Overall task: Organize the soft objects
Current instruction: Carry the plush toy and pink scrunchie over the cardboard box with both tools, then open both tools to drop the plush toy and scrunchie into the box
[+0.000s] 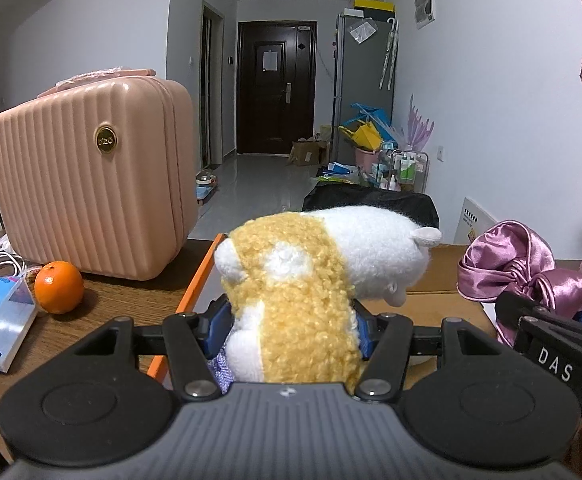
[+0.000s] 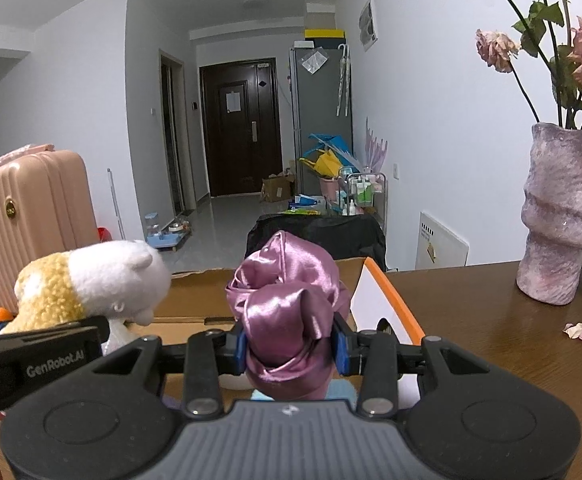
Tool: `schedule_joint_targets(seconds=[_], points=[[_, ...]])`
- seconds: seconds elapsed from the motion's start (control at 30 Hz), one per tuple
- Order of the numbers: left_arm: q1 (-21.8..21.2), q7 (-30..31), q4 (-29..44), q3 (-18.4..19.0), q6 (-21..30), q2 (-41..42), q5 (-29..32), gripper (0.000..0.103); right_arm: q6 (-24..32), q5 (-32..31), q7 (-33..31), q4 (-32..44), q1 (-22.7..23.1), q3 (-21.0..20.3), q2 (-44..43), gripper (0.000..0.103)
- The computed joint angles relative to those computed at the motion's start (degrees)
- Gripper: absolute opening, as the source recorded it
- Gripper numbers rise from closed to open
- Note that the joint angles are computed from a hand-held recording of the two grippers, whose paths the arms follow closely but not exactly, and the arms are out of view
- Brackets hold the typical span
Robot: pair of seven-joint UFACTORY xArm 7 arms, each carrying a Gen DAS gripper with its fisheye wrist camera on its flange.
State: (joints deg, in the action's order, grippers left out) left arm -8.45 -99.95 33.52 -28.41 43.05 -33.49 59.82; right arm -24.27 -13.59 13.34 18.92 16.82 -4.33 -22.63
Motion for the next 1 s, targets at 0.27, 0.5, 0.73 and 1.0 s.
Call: schedule_joint_targets(seconds=[0.27,0.5,0.73,1.0], points=[[-0.02,0.03,-0.37,0.58,-0.6,-0.1,-0.03,0.061,1.33,-2.5,1.53,1.03,2.05,-3.28,0.74,0.04],[0.57,-1.78,-0.37,-0.65,2.3,-0.71,-0.63,0.088,2.03,-3.03,2.4,1.36,2.77,-4.97,0.92,0.056],[-0.24,-2.88,0.17,-1.28,6.17,-0.61,-1.24,0.103,0.12,0.27,2.59,0.35,-0.68,-1.27,0.5,0.094],[-1.18,-2.93,-0.28,0.39,5.81,-0.87,-2.7,0.103,-0.18,0.38,3.85,0.22,-0.91,-1.45,0.37,0.103]])
